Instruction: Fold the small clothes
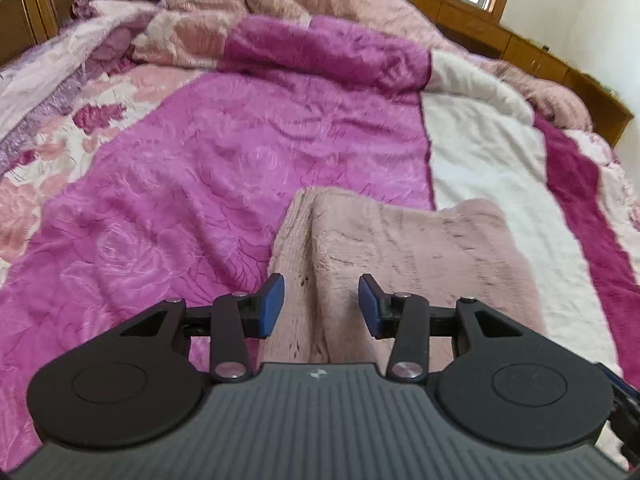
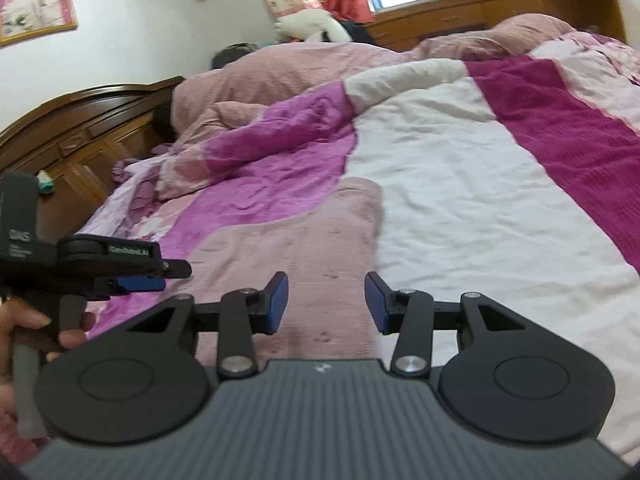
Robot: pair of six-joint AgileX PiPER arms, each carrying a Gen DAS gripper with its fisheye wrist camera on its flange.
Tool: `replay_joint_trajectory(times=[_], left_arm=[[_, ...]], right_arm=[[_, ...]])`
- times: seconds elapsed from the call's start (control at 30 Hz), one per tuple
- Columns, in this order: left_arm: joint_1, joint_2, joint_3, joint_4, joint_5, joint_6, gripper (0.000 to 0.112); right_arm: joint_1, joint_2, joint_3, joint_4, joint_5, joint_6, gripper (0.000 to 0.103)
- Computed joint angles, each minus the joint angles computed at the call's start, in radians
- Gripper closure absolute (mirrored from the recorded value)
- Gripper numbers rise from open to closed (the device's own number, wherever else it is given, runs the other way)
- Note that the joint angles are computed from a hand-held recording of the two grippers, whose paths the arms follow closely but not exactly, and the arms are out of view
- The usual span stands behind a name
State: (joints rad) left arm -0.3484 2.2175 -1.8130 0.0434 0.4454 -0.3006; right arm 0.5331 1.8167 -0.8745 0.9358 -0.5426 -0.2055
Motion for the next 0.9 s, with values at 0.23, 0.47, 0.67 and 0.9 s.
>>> replay_joint_trajectory(times=[0.23, 0.47, 0.67, 0.9], left_arm=[[0.035, 0.133, -0.174, -0.276, 0.045, 0.223, 0.063], [-0.010, 0.104, -0.074, -0.080, -0.124, 0.144, 0.094], [0.026, 0.142, -0.178, 0.078, -0.059, -0.044, 0.095], [0.076, 0.147, -0.172, -0.213, -0.032, 0.255, 0.087]], right_arm=[[-0.023, 0.042, -0.013, 0.021, 0.015, 0.012, 0.057], [-0.030, 0.073, -0.035, -0.048, 0.038, 0.085, 0.057], [0.001, 0.088, -0.088, -0.156, 0.072, 0.097, 0.057], [0.033, 0.115, -0.130, -0.067, 0.076, -0.013, 0.057]])
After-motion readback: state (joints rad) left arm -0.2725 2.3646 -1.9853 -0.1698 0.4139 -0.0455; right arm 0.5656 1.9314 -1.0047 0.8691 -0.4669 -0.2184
